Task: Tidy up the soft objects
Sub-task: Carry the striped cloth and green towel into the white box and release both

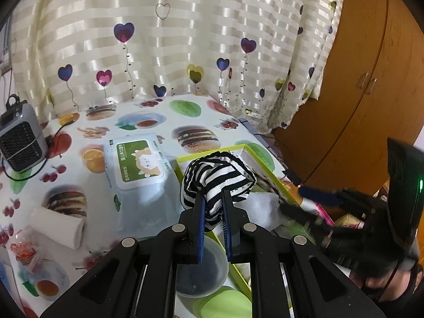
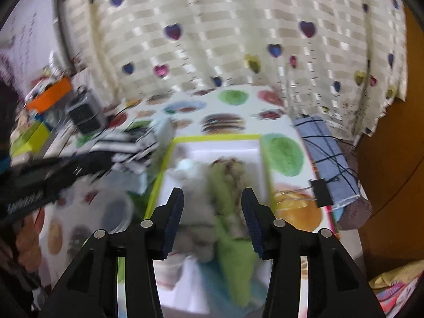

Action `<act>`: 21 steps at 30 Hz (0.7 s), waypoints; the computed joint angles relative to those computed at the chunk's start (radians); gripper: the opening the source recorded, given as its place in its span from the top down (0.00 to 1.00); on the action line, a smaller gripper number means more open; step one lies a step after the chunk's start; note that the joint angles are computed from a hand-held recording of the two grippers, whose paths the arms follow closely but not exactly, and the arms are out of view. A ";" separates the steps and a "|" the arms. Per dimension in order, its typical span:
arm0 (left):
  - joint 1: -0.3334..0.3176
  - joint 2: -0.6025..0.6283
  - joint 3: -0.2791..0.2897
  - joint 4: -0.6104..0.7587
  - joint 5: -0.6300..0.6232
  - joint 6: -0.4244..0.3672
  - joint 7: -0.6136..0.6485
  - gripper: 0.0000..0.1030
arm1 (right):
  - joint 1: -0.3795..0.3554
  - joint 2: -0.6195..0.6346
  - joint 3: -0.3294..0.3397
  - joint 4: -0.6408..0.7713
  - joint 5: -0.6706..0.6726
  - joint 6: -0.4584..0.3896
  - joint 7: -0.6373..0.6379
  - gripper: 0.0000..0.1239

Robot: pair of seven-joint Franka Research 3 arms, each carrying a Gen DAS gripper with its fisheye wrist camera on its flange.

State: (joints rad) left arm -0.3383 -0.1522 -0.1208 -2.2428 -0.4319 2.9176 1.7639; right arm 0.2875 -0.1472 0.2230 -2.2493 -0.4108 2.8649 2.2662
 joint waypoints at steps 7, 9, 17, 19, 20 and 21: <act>0.005 0.021 -0.006 0.028 0.003 -0.029 0.007 0.89 | 0.012 0.067 -0.031 0.053 -0.125 -0.067 0.112 0.62; 0.008 0.035 -0.016 0.041 0.002 -0.034 0.006 0.89 | 0.013 0.060 -0.043 0.047 -0.135 -0.064 0.132 0.62; 0.025 0.099 -0.064 0.108 -0.017 -0.092 0.029 0.89 | -0.011 -0.013 -0.025 -0.007 -0.164 -0.042 0.179 0.62; 0.037 0.120 -0.078 0.126 0.013 -0.123 -0.006 0.89 | -0.025 -0.032 -0.013 -0.018 -0.169 -0.044 0.192 0.62; 0.041 0.127 -0.085 0.131 0.014 -0.133 -0.009 0.89 | -0.030 -0.040 -0.008 -0.025 -0.167 -0.042 0.192 0.62; 0.044 0.134 -0.090 0.137 0.013 -0.143 -0.010 0.88 | -0.035 -0.046 -0.003 -0.030 -0.165 -0.041 0.192 0.62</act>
State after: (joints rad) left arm -0.2940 -0.0186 -0.2108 -2.1056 -0.4185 2.7741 1.7540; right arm 0.2522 -0.1937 0.2202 -2.2789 -0.5757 2.8243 2.4582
